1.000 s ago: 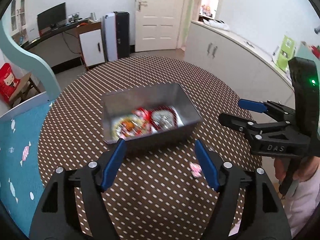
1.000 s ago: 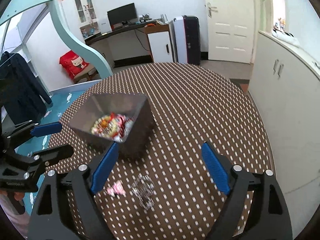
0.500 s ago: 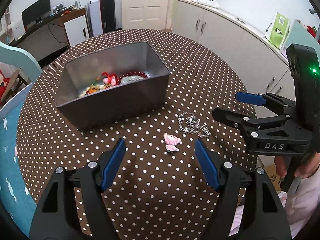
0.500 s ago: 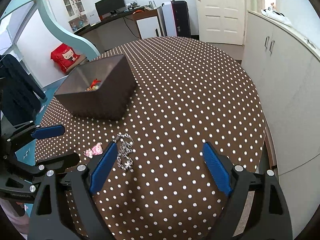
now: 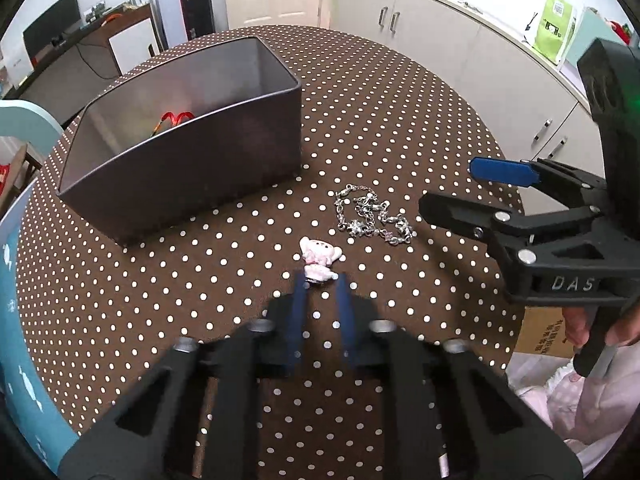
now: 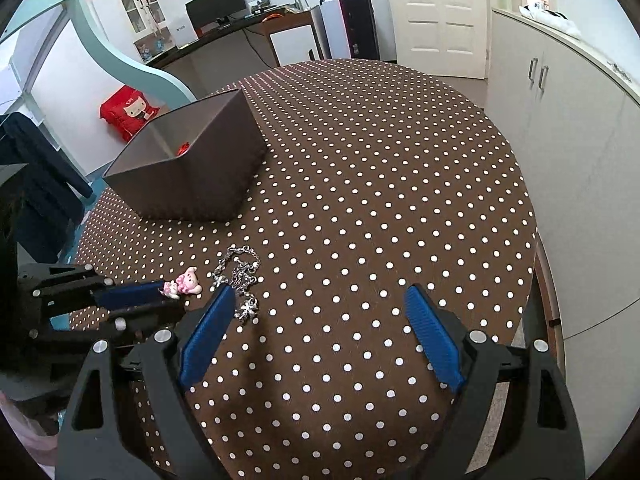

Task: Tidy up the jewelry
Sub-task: 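Grasp the pink bunny charm with the left tool while the right tool grasps the silver chain, then carry the charm and chain over the grey box and lower them inside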

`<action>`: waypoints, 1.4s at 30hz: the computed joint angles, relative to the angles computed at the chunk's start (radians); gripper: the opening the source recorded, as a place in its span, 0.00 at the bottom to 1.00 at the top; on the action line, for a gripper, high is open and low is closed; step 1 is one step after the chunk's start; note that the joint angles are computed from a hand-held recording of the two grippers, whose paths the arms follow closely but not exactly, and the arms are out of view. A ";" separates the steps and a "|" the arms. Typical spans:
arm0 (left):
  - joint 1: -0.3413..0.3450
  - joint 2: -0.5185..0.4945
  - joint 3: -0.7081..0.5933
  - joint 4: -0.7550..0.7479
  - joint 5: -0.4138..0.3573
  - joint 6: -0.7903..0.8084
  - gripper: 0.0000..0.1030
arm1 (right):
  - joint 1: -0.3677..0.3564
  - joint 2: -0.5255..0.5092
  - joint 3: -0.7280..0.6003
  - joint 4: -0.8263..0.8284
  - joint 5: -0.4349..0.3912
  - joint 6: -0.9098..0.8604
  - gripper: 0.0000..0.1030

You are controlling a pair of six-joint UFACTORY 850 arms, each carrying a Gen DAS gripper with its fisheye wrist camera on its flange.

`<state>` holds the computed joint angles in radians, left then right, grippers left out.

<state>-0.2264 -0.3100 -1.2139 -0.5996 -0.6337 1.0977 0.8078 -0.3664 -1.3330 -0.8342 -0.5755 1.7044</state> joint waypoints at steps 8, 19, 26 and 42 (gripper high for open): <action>0.029 -0.011 -0.018 -0.042 -0.021 0.015 0.09 | 0.029 -0.034 -0.064 -0.021 -0.042 -0.092 0.81; 0.096 0.012 -0.019 -0.144 -0.048 0.089 0.09 | 0.047 -0.218 -0.305 0.102 -0.180 -0.445 0.45; 0.142 0.009 -0.030 -0.189 -0.081 0.137 0.09 | 0.034 -0.229 -0.319 0.148 -0.135 -0.485 0.08; 0.143 0.026 -0.037 -0.248 -0.093 0.165 0.09 | 0.023 -0.150 -0.254 0.069 -0.134 -0.342 0.05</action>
